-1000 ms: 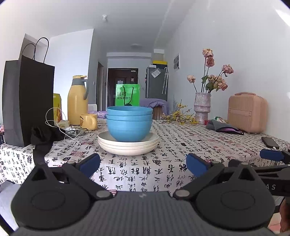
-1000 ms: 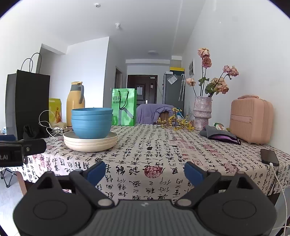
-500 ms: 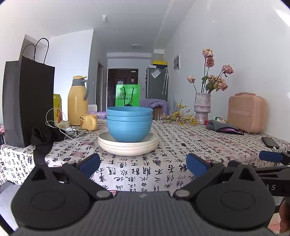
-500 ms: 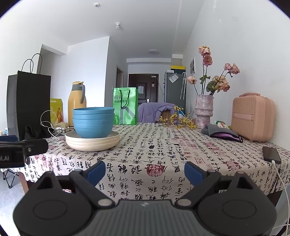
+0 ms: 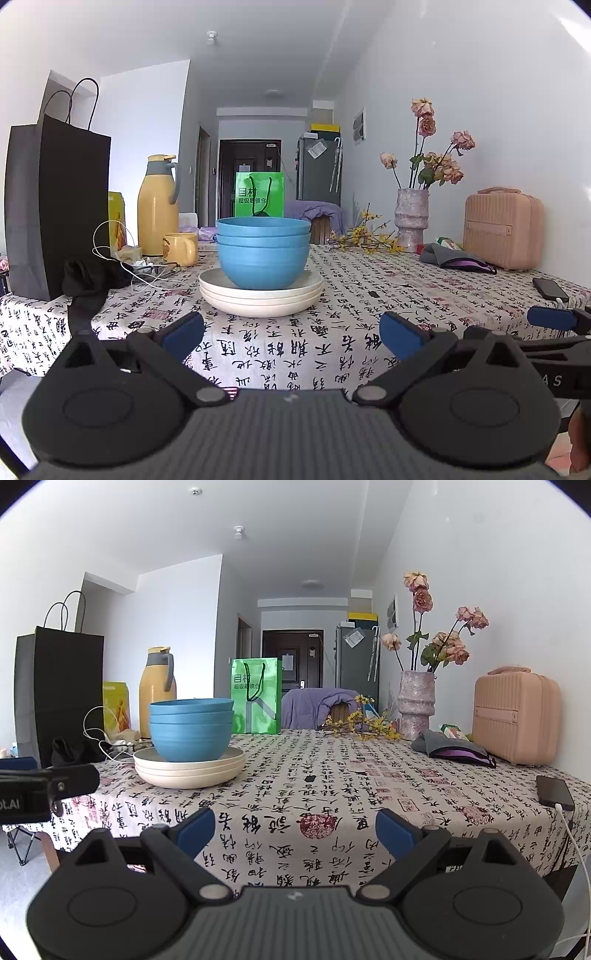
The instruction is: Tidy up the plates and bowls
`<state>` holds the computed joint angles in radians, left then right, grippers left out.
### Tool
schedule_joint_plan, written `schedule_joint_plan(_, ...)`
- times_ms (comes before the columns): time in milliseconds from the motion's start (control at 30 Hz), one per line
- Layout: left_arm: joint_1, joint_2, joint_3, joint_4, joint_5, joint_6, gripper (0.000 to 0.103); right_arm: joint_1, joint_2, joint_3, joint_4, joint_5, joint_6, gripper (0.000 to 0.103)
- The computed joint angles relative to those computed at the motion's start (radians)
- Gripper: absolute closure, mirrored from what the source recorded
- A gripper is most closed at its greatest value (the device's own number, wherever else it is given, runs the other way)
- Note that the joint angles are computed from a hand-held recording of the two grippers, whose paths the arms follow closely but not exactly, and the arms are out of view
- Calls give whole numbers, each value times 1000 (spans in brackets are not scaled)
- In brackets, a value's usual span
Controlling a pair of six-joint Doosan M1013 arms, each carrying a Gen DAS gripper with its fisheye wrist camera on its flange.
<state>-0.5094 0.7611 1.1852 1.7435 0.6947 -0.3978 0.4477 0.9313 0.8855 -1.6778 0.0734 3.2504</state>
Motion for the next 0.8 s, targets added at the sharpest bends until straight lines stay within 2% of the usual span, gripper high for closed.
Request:
schedule_joint_plan(300,-1,0,-1,0,4,0,0,0,1,-1,5,-3,-3,9)
schedule_joint_plan(733,-2,0,0,3,14,-4,0,-1,3,-5,117,-1,-102,9)
schedule_joint_plan(800,-3,-1,1,5,17,-7,0,-1,2,-2,51,-2,-36,9)
